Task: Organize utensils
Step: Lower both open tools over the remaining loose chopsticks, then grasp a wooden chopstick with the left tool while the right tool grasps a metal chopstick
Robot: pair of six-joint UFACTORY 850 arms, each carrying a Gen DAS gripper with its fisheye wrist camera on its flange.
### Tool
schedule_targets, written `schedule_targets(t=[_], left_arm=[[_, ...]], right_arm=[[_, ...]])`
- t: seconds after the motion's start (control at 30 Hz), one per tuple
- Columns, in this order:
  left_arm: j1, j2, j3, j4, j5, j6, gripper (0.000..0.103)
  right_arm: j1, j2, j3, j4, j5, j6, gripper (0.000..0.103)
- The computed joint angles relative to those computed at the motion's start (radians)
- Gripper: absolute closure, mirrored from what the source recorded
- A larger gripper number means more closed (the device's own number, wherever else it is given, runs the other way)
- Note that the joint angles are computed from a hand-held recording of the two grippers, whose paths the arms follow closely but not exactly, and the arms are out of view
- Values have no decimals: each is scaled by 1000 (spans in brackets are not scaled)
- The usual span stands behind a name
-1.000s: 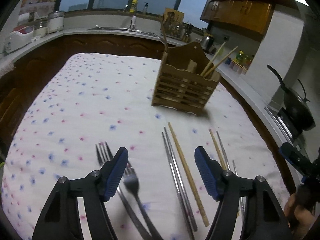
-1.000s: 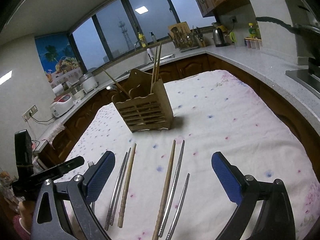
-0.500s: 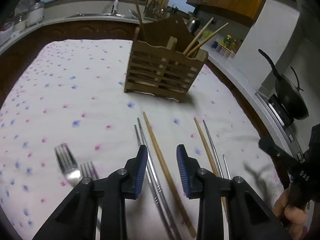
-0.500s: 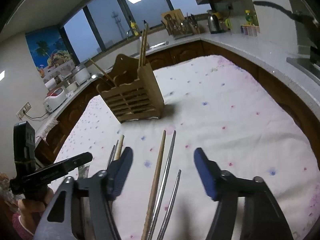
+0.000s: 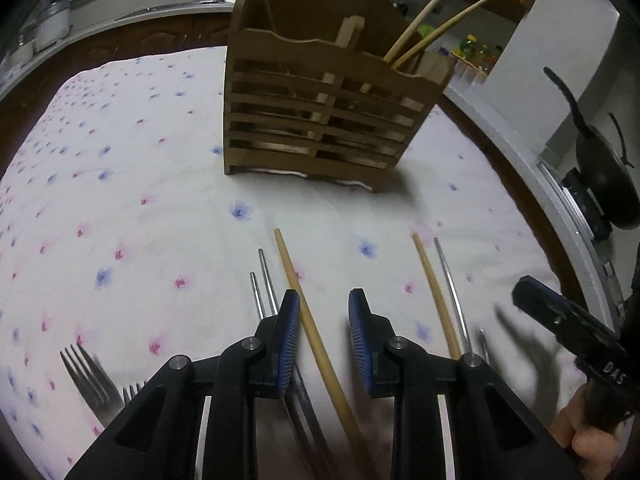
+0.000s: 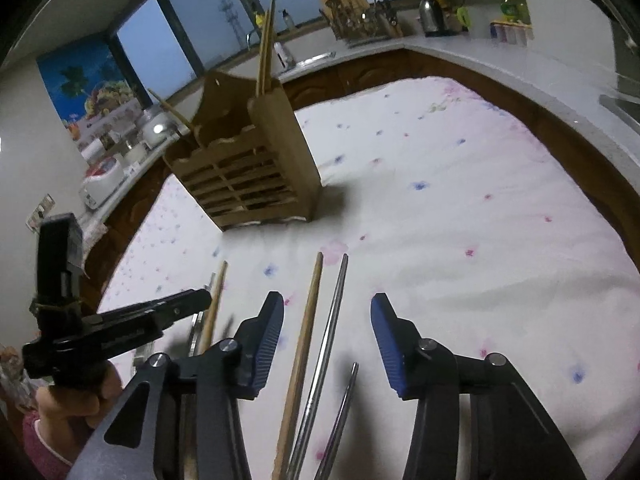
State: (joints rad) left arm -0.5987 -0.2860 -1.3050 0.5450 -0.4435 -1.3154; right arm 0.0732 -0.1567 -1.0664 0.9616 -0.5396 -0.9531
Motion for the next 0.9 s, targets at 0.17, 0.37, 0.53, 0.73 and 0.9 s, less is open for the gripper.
schedule_targets(t=[0.17,0.37,0.53,0.73,0.9], left_arm=[[19,-37,-32,-85,1,98,78],[34,-70,-60,-109,-5,127,78],[43,-108,-110,-140,-25,190,78],[60,-151,-170,-207,-40,289,79],[62,-162,-184,-281,-38,405,84]], right_arm=[[22,-64,-52,-97,7,74,69],[39,-132,-104,-205,13,164,80],[51,-158,-138,-251,20,190,82],[77,-167,-153,-336,49,218,81],[87,-152,-136,-382,60,219,83]])
